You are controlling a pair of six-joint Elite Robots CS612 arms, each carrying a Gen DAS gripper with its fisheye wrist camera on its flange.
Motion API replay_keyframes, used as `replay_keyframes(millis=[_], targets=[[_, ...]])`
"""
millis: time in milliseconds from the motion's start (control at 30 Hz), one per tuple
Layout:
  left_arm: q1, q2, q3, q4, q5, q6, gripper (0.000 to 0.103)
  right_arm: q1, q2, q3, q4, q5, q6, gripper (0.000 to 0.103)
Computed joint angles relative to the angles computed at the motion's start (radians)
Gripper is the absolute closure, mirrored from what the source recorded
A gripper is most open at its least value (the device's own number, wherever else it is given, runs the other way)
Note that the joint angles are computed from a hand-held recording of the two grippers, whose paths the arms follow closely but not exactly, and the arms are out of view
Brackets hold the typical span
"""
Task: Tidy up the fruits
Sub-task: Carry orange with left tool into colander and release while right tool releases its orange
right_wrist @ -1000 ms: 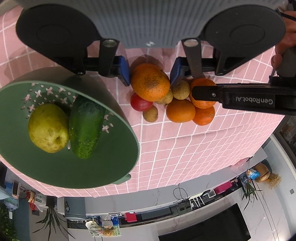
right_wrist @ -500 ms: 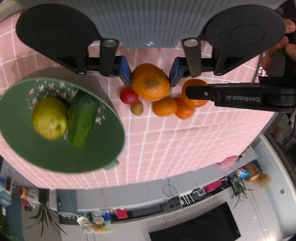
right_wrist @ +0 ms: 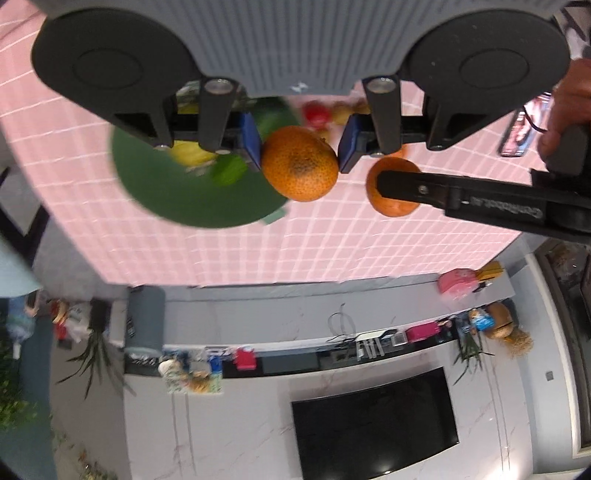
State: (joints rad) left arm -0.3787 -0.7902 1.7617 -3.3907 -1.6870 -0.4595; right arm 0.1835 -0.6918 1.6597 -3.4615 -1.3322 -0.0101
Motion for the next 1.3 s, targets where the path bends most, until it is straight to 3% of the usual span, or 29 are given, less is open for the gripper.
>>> replay_keyframes(millis=[133, 500, 700, 967, 1100, 1300], targets=[[-0.014, 0.016, -0.050, 0.056, -0.043, 0.036, 0.058, -0.022, -0.012, 0.003, 0.035, -0.023, -0.057, 0.061], [-0.033, 0.065, -0.172, 0.253, -0.158, 0.124, 0.058, -0.057, -0.003, -0.073, 0.313, -0.047, -0.271, 0.061], [-0.052, 0.062, -0.198, 0.387, -0.133, 0.218, 0.058, -0.068, 0.008, -0.126, 0.483, -0.040, -0.412, 0.061], [-0.057, 0.073, -0.240, 0.516, -0.135, 0.233, 0.058, -0.065, 0.022, -0.186, 0.633, -0.034, -0.520, 0.061], [-0.060, 0.076, -0.254, 0.566, -0.121, 0.253, 0.057, -0.062, 0.027, -0.199, 0.677, -0.040, -0.553, 0.061], [-0.061, 0.079, -0.263, 0.581, -0.116, 0.253, 0.057, -0.065, 0.030, -0.206, 0.694, -0.034, -0.535, 0.061]])
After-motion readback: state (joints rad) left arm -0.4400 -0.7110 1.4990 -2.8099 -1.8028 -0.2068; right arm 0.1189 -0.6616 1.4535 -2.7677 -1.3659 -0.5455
